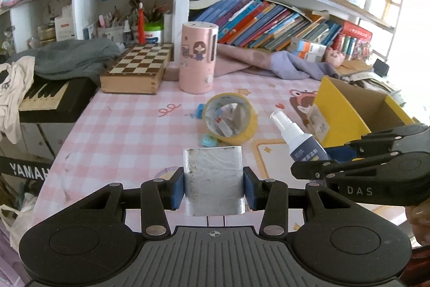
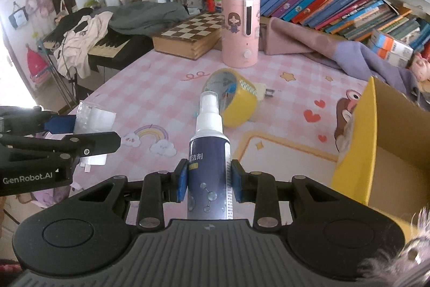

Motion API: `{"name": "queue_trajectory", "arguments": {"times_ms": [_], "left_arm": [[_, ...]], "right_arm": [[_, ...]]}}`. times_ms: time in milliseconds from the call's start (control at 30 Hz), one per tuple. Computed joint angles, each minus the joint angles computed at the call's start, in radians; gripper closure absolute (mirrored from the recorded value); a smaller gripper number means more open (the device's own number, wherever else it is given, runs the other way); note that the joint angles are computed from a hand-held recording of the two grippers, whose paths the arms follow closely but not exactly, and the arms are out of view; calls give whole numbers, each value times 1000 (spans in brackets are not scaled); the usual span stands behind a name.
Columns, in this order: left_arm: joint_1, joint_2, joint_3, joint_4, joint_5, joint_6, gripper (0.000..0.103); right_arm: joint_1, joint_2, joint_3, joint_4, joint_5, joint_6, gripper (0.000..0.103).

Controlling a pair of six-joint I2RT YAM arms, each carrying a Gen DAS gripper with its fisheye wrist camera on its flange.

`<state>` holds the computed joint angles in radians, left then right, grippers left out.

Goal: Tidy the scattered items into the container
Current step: 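Lift the charger and spray bottle and carry both toward the yellow box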

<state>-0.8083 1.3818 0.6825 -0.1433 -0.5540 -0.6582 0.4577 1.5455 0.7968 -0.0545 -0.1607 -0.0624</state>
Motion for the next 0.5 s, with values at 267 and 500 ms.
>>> {"name": "queue_trajectory", "arguments": {"times_ms": [267,500], "left_arm": [[-163,-54,-24,-84,-102,-122,61],[-333,-58,-8,-184,-181,-256,61]], "right_arm": [[20,-225,-188,-12,42,50,73],[34,-480,-348,-101,77,97,73]]}}
